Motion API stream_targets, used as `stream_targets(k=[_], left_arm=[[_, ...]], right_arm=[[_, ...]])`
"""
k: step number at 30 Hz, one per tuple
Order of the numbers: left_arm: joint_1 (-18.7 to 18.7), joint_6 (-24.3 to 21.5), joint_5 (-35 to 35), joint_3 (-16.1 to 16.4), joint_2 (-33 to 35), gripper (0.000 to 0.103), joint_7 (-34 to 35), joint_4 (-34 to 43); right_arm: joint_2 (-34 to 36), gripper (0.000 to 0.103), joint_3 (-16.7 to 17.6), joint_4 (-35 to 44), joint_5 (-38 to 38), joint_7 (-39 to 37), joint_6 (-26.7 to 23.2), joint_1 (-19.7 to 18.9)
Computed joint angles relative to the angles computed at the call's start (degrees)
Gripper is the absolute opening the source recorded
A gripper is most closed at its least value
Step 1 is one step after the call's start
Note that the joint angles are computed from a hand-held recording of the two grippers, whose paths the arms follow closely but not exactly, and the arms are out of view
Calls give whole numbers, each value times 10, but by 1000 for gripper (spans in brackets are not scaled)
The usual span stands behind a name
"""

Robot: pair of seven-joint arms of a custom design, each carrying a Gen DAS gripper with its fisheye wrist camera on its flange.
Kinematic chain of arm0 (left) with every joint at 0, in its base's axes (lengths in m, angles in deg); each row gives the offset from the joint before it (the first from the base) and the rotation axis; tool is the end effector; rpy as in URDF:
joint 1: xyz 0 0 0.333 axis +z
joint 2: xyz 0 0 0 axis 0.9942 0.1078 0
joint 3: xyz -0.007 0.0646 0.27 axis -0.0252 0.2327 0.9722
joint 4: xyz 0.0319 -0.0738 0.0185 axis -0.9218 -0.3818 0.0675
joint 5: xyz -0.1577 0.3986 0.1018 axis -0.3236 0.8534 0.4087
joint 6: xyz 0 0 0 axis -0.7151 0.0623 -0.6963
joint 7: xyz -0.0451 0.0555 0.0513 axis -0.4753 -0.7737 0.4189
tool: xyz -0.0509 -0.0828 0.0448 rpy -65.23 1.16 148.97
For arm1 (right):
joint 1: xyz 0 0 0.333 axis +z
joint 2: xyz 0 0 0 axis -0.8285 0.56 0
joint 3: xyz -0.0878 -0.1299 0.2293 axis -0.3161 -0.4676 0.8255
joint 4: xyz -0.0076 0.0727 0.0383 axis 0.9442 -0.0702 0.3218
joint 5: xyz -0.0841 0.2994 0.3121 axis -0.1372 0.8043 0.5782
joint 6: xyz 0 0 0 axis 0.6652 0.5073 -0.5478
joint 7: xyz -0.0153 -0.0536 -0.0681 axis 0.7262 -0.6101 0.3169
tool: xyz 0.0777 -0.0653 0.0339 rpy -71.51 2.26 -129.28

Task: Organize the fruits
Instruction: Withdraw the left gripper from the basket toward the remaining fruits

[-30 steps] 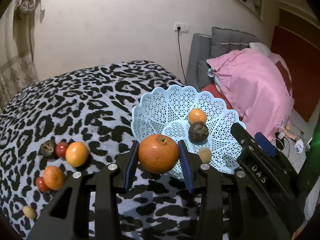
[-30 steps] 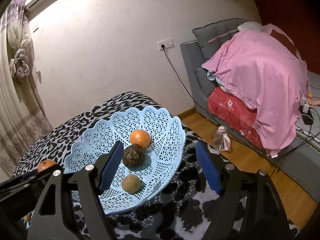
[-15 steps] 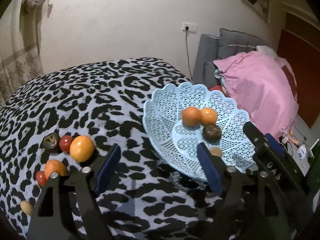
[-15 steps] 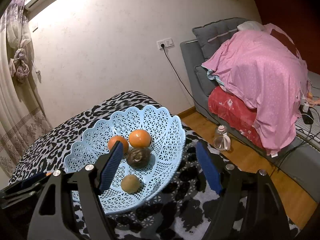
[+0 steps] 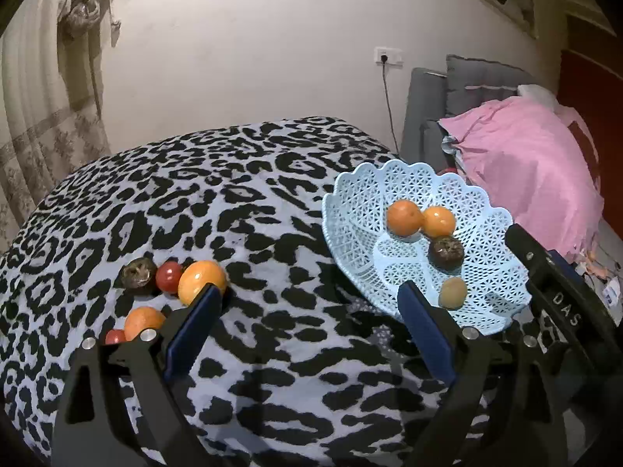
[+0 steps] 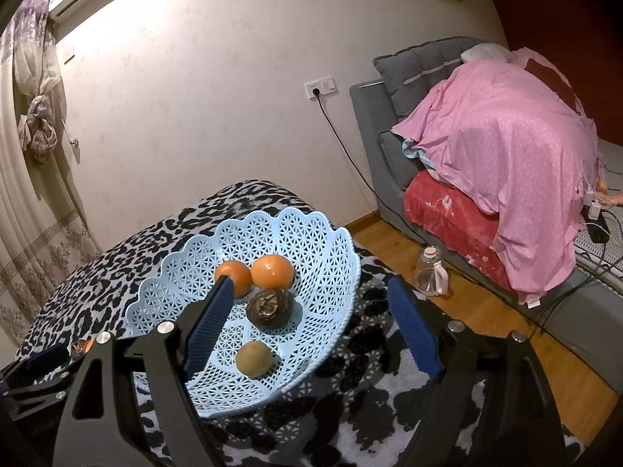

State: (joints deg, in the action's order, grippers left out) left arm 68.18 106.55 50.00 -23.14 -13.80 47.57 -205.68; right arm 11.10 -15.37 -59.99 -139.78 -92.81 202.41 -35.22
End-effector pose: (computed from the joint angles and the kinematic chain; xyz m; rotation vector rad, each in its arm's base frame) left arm 0.4517 -0.1758 0.4343 -1.4514 1.9848 -0.9736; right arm 0.3965 0.3174 0.4093 -1.0270 1.8873 -0.9340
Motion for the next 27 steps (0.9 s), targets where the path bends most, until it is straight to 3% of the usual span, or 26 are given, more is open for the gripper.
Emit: stream_targets(k=[9, 27], left_arm=[[42, -1, 23, -30, -19, 92, -33, -14], [42, -3, 28, 0, -62, 93, -38, -46]], right_arm=[[-3, 88, -2, -1, -6, -3, 11, -1], [10, 88, -2, 8, -2, -8, 3, 3]])
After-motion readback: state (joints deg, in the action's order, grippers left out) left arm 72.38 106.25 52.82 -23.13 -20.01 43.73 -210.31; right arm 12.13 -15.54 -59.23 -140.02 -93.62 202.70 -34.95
